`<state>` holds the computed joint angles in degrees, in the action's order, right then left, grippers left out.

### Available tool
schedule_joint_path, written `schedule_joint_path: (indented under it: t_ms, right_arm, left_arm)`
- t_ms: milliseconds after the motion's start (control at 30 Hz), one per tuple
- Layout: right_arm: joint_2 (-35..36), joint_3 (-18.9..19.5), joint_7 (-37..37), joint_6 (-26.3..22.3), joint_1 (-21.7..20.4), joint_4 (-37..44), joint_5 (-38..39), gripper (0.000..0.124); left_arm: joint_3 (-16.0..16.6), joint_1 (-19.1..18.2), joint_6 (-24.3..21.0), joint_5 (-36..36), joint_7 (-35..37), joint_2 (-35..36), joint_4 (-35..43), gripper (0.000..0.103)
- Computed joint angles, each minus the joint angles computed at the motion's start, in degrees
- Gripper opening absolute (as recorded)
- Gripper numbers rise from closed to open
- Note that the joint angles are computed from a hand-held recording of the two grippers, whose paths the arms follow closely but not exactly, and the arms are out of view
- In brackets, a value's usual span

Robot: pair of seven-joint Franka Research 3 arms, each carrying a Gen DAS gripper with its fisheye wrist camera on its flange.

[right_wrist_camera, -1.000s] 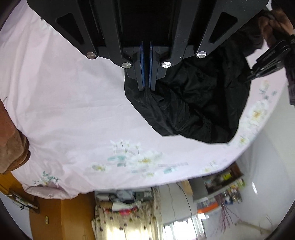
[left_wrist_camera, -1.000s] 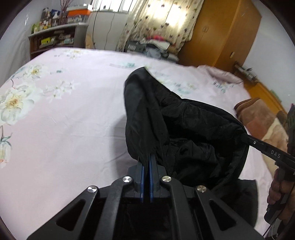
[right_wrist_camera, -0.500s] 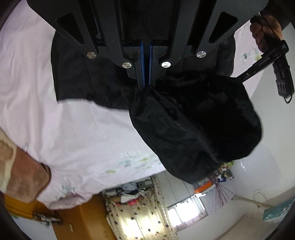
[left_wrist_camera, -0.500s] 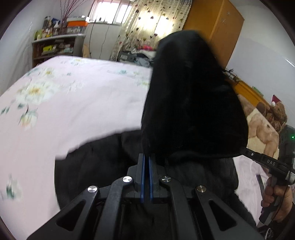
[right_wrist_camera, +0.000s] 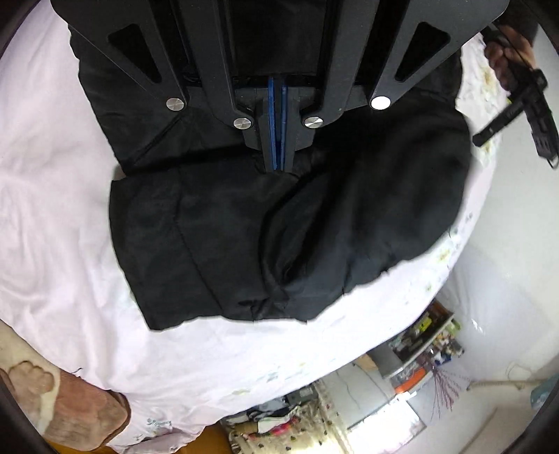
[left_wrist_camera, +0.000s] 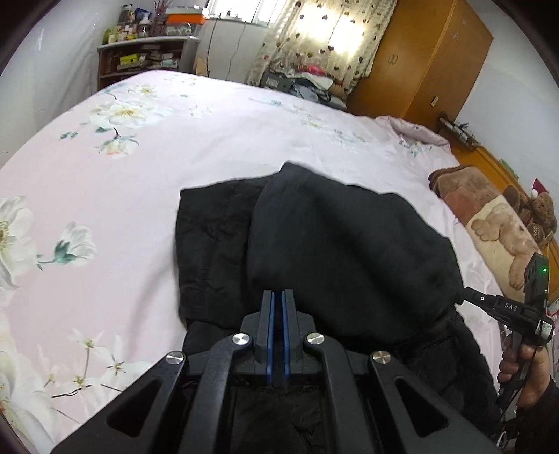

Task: Fold large clothes
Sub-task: 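Fold the held hood down over the jacket body with both tools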

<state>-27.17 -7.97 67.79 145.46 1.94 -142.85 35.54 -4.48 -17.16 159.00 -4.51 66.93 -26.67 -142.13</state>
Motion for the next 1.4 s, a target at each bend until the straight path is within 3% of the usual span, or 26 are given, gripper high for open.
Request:
schedule_joint_path:
  t_ms: [133,200,267,367,400,433,467,600,667,800,1000,1100,1200,1333,1400]
  right_arm:
    - [-0.74,-1.49,-2.28,0.04,2.89,2.01,4.69,0.042]
    - [0.83,-1.77,-3.75,-0.41,4.47,3.56,7.24,0.049]
    - [1.91,-0.48,-3.21,-0.42,4.9,3.1,7.96,0.049]
    - [8.0,0.51,-0.78,-2.93,4.89,6.35,7.83,0.048]
    - [8.46,0.83,-0.96,-2.83,4.8,6.3,8.18,0.041]
    - [8.8,1.7,-1.06,-1.29,4.57,5.85,7.61,0.008]
    - [8.99,2.64,-0.47,0.01,4.2,5.41,6.25,0.006]
    - [9.62,3.42,-0.06,1.29,4.02,3.4,4.01,0.006]
    - [9.58,3.89,0.48,1.15,3.77,2.63,2.07,0.006]
    - [7.15,5.21,3.79,0.49,2.76,2.39,-3.63,0.009]
    - [1.28,5.43,3.04,9.15,4.08,1.0,-7.42,0.01]
    - [4.12,5.18,3.17,10.69,4.96,4.01,-7.58,0.011]
    - [8.04,4.86,3.22,11.67,5.53,6.77,-7.54,0.011]
    - [14.62,6.68,9.33,9.7,1.53,9.62,-15.29,0.011]
    - [16.88,4.96,7.67,7.46,2.06,10.5,-12.63,0.008]
  left_arm:
    - [-0.82,0.18,3.05,1.43,-1.25,-1.31,-0.95,0.006]
    - [-0.92,0.07,4.13,2.17,-1.07,1.12,0.98,0.015]
    - [-1.34,0.24,5.05,2.85,-1.28,4.04,2.47,0.025]
    - [-1.21,-0.93,3.8,1.3,-0.9,7.99,4.89,0.025]
    - [-1.26,-1.52,4.17,0.54,-0.17,8.51,4.93,0.025]
    - [-1.86,-1.49,4.46,0.88,0.25,9.12,4.87,0.025]
    - [-2.86,-0.82,4.15,2.06,-0.08,9.92,4.76,0.025]
    - [-1.9,-2.98,3.48,-3.5,2.83,11.85,1.77,0.025]
    - [-3.55,-1.85,4.81,-1.7,1.7,11.0,0.13,0.025]
    - [-4.5,-1.17,0.63,0.91,0.31,7.95,0.66,0.025]
    - [-3.96,-0.86,4.01,3.39,-1.71,4.06,0.53,0.025]
    - [-2.97,-2.38,5.97,2.4,-1.07,7.38,3.6,0.025]
    - [-1.07,-6.23,6.08,-2.35,3.71,11.79,5.91,0.025]
    - [-3.26,-4.85,5.95,-4.09,4.1,15.39,5.14,0.03]
    - [-2.46,-5.77,8.42,-8.54,6.07,15.78,3.49,0.032]
